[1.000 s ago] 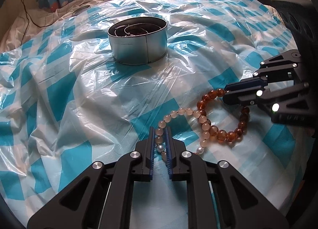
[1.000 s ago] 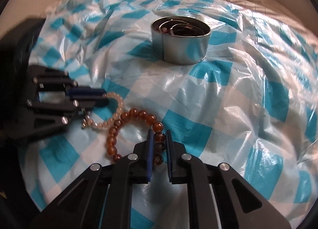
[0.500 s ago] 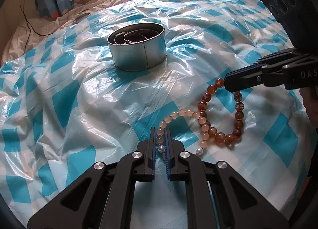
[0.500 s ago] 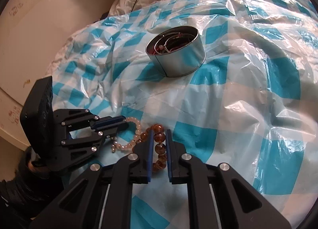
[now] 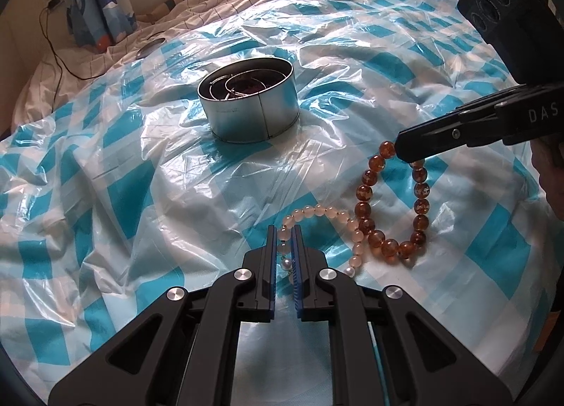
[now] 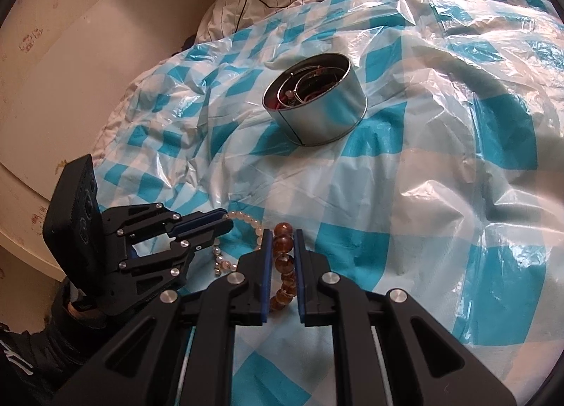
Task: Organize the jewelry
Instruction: 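Grasp the pale bead bracelet with the left tool while the right grasps the amber bead bracelet, then lift both bead bracelets over the silver tin and open both tools to drop them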
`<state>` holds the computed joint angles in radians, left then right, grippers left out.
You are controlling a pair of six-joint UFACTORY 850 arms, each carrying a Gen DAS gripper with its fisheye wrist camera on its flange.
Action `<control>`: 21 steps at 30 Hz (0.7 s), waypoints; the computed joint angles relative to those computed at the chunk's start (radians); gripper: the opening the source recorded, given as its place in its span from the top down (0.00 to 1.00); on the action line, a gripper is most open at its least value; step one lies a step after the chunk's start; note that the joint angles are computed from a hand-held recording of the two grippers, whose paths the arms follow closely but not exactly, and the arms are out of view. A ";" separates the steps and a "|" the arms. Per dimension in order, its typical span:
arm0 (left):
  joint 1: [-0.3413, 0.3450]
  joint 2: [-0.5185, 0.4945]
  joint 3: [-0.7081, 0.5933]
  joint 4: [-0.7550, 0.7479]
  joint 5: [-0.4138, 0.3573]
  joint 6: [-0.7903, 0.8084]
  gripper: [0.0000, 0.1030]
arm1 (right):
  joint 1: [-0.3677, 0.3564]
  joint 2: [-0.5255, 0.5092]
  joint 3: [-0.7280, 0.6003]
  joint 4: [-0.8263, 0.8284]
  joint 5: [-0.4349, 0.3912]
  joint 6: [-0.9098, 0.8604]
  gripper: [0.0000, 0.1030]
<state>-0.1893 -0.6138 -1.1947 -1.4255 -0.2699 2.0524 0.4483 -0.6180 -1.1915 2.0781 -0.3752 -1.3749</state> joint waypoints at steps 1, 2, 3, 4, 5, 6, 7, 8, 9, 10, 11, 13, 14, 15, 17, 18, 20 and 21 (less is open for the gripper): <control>0.000 0.000 0.000 -0.011 0.002 0.012 0.93 | -0.001 0.001 0.002 0.009 -0.005 -0.006 0.88; -0.001 0.001 0.002 -0.025 0.005 0.027 0.93 | -0.003 0.001 0.005 0.020 -0.014 -0.014 0.88; -0.002 0.003 0.004 -0.049 0.010 0.053 0.93 | -0.004 0.001 0.004 0.020 -0.015 -0.011 0.88; -0.003 0.005 0.006 -0.073 0.015 0.078 0.93 | -0.004 0.001 0.003 0.020 -0.014 -0.011 0.88; -0.004 0.006 0.008 -0.096 0.017 0.102 0.93 | -0.005 0.002 0.003 0.022 -0.015 -0.013 0.88; -0.005 0.008 0.010 -0.111 0.019 0.118 0.93 | -0.006 0.003 0.004 0.028 -0.017 -0.018 0.88; -0.005 0.009 0.012 -0.134 0.021 0.142 0.93 | -0.007 0.004 0.005 0.030 -0.018 -0.019 0.88; -0.006 0.010 0.013 -0.153 0.023 0.162 0.93 | -0.007 0.005 0.007 0.036 -0.016 -0.026 0.88; -0.006 0.011 0.015 -0.184 0.024 0.193 0.93 | -0.007 0.006 0.008 0.043 -0.016 -0.031 0.88; -0.006 0.012 0.016 -0.199 0.025 0.208 0.93 | -0.008 0.006 0.008 0.045 -0.016 -0.034 0.88; -0.005 0.012 0.017 -0.219 0.025 0.227 0.93 | -0.008 0.006 0.009 0.046 -0.015 -0.035 0.88; -0.005 0.010 0.016 -0.233 0.025 0.241 0.93 | -0.008 0.005 0.009 0.047 -0.014 -0.035 0.88; -0.005 0.010 0.016 -0.231 0.025 0.239 0.93 | -0.008 0.005 0.008 0.045 -0.013 -0.034 0.88; -0.004 0.010 0.016 -0.245 0.024 0.254 0.93 | -0.008 0.004 0.008 0.045 -0.012 -0.033 0.88; -0.002 0.009 0.015 -0.276 0.022 0.288 0.93 | -0.010 0.004 0.010 0.050 -0.017 -0.038 0.88; -0.002 0.009 0.015 -0.283 0.021 0.294 0.93 | -0.010 0.003 0.009 0.049 -0.018 -0.037 0.88; -0.003 0.010 0.016 -0.294 0.021 0.304 0.93 | -0.013 0.002 0.010 0.058 -0.026 -0.041 0.88; -0.002 0.011 0.016 -0.303 0.017 0.313 0.93 | -0.014 0.002 0.012 0.066 -0.034 -0.045 0.88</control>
